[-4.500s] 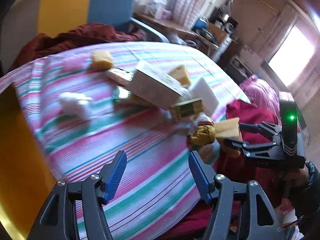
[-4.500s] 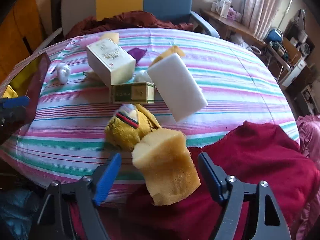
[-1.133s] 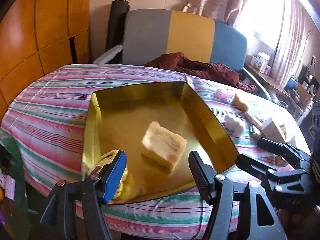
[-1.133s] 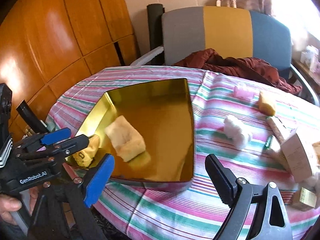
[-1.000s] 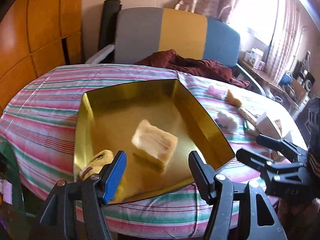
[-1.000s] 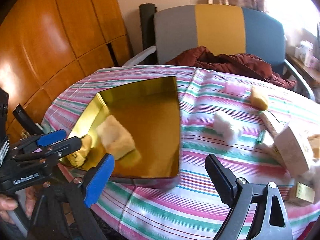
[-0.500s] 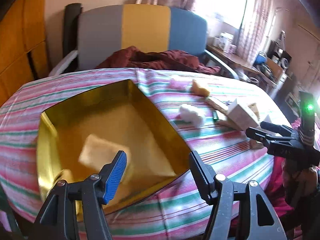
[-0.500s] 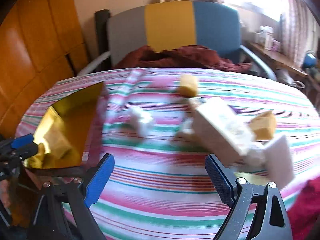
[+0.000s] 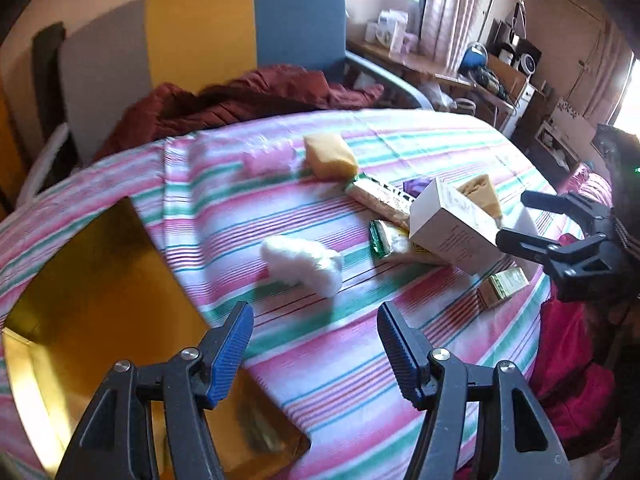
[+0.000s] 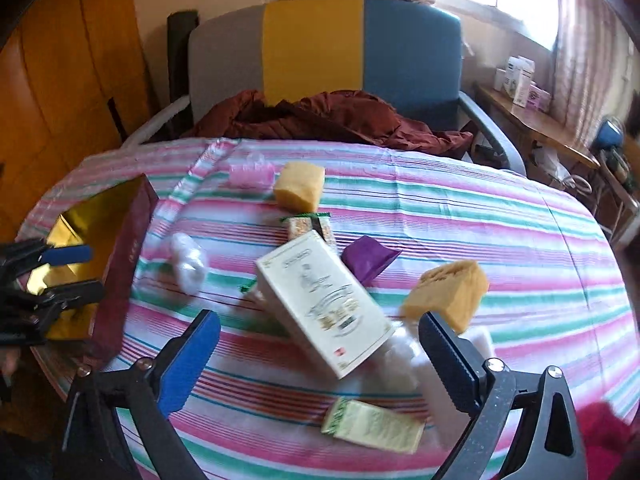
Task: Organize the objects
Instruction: 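Grasp the white cotton ball with the left gripper while the right grasps the white box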
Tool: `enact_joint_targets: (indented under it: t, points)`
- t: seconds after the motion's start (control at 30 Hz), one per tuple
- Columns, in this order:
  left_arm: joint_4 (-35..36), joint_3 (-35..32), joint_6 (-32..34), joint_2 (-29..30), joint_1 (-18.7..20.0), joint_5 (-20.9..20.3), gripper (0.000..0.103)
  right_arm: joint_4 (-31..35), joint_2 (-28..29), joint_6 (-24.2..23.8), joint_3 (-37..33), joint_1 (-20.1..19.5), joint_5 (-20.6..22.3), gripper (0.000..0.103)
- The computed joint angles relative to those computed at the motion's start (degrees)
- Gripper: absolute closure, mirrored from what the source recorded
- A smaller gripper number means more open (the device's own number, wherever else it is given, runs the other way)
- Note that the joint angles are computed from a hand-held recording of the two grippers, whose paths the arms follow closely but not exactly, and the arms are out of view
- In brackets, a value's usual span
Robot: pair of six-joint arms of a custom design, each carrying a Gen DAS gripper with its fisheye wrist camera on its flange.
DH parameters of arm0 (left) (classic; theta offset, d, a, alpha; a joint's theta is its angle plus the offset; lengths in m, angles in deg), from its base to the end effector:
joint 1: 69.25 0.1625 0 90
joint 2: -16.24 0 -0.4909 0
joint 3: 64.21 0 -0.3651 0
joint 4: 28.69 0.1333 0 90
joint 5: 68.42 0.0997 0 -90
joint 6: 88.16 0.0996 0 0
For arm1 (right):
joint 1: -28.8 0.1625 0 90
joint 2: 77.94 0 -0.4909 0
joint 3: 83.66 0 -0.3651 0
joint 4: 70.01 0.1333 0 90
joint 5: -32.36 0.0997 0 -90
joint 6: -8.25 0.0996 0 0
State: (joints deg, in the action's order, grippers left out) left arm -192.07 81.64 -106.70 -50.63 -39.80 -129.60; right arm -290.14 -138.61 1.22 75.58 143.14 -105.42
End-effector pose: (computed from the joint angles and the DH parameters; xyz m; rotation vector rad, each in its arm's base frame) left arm -0.2185 -0.3316 0.1590 0.9895 2.4833 -0.3365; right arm 0.1804 -0.2543 0.2246 0.3419 -2.2737 0.7895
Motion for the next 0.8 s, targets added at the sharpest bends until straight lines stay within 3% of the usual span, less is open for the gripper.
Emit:
enact_joint_targets:
  t: [0.2, 0.4, 0.6, 0.77, 0.8]
  points:
    - [-0.2, -4.1, 2.5, 5.4, 4.6, -1.0, 0.036, 4.7, -2.1, -7.2, -1.5, -6.0, 4.6, 0.001]
    - [1.2, -7.1, 6.8, 9.3, 6.4, 0.1, 0.031, 2.5, 0.3, -11.2, -2.0, -10.1, 7.9, 0.002]
    - [2.6, -9.1, 6.6, 12.1, 8.2, 0.5, 0.031, 0.3, 1.4, -12.8, -1.3, -11.8, 9.3, 0.025]
    - [0.2, -8.9, 6.4, 13.7, 8.0, 1.2, 0.049, 0.2, 1.5, -13.9, -1.4, -11.2, 8.7, 0.050]
    - [-0.8, -8.6, 7.0, 13.9, 7.9, 1.0, 0.066, 0.1, 1.5, -13.9, -1.4, -11.0, 8.4, 0.050]
